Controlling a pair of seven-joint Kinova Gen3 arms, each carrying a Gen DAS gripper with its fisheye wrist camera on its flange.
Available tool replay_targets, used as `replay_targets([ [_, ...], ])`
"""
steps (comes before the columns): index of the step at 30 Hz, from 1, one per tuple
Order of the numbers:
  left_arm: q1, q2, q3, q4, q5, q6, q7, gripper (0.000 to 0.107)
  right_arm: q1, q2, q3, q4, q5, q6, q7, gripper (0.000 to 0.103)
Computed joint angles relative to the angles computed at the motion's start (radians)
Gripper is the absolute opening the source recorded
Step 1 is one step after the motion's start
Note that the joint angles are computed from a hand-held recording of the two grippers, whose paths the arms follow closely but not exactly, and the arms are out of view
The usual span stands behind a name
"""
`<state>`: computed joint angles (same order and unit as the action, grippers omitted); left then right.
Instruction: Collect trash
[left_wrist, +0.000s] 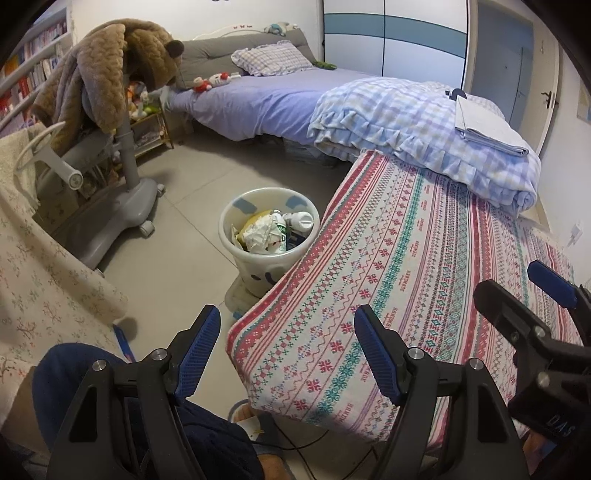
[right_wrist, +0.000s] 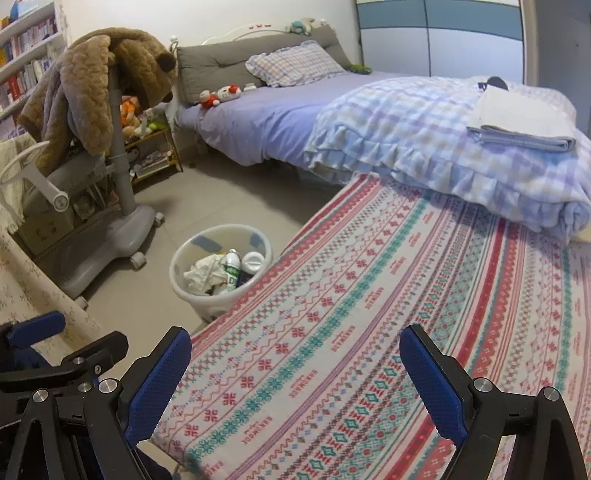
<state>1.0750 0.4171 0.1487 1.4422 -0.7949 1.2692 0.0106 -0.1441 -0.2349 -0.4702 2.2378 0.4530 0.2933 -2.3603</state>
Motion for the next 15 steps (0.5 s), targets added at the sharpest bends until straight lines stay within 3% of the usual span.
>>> replay_targets([
  [6, 0.006, 0.032, -0.004, -0.044, 0.008, 0.024, -0.035, 0.078, -0.018, -0.009, 0.034, 0.011, -0.022, -0.017, 0.047, 0.095],
  [10, 0.012, 0.044, -0.012, -0.061, 0.017, 0.027, -0.048, 0.078, 0.018, -0.019, 0.003, 0.016, -0.016, -0.015, 0.047, 0.095],
  [15, 0.017, 0.048, -0.019, -0.069, 0.023, 0.023, -0.059, 0.078, 0.009, -0.024, 0.026, 0.019, -0.045, -0.016, 0.081, 0.095],
])
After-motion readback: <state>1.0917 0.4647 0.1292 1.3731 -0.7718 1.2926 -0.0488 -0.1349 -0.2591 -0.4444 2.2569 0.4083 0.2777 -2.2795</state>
